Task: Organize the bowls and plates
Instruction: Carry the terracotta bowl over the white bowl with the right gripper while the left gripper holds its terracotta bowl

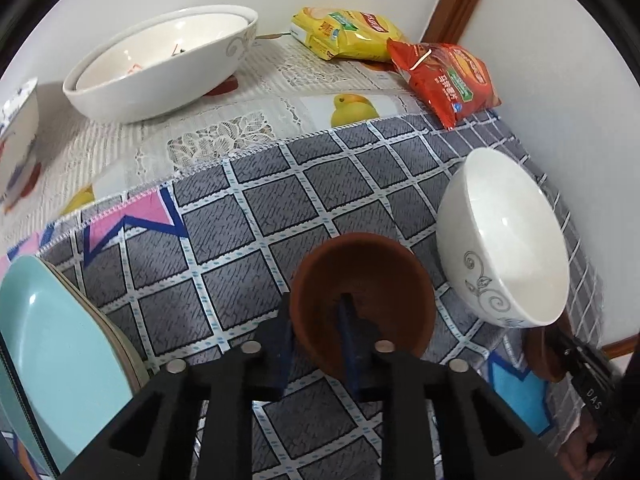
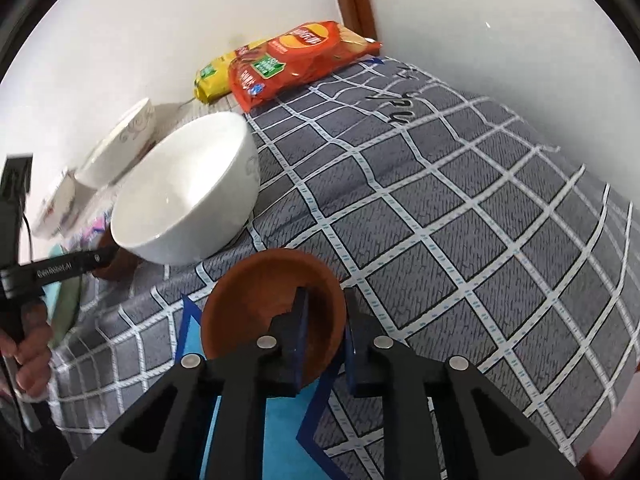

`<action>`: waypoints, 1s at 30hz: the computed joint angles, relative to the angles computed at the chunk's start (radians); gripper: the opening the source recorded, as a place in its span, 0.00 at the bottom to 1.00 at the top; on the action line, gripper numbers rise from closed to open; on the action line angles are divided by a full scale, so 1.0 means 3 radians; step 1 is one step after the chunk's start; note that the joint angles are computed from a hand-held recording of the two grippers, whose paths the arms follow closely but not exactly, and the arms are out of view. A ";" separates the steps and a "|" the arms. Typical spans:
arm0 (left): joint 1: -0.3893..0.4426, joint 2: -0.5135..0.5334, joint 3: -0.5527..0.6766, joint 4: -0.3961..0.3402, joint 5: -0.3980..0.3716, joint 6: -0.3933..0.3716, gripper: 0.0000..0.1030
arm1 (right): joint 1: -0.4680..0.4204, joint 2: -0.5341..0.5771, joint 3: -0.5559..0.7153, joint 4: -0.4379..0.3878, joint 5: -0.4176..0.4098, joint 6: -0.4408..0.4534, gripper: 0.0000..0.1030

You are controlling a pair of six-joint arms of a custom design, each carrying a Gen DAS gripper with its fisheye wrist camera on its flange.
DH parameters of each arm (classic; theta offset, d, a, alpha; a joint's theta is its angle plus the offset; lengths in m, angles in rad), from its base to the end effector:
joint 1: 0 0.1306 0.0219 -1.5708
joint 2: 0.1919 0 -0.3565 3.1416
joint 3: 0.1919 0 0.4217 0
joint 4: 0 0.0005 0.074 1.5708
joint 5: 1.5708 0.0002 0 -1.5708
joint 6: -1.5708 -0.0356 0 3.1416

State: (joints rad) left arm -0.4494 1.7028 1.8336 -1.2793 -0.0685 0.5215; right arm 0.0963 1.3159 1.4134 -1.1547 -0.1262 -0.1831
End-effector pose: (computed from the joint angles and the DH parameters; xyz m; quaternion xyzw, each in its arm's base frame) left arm 0.5396 -0.2581 0.4236 -0.0424 0.9763 -0.0681 0.2009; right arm 0.4701 0.0494 0.4321 0.0259 0.9651 0.0957 0.2425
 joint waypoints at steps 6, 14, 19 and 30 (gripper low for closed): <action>0.0040 -0.0067 -0.0057 0.0080 0.0141 0.0095 0.08 | 0.0002 -0.0041 -0.0025 0.0026 -0.0008 -0.0122 0.11; -0.0068 -0.0142 0.0086 -0.0116 -0.0347 0.0054 0.08 | 0.0003 -0.0063 0.0124 -0.0007 0.0057 -0.0076 0.10; -0.0049 -0.0123 0.0266 -0.0272 -0.0430 0.0060 0.08 | -0.0091 -0.0012 0.0331 -0.0081 -0.0070 -0.0126 0.10; -0.0010 0.0019 0.0564 -0.0159 -0.0381 0.0108 0.08 | 0.0055 0.0255 0.0819 -0.0114 -0.0042 -0.0118 0.10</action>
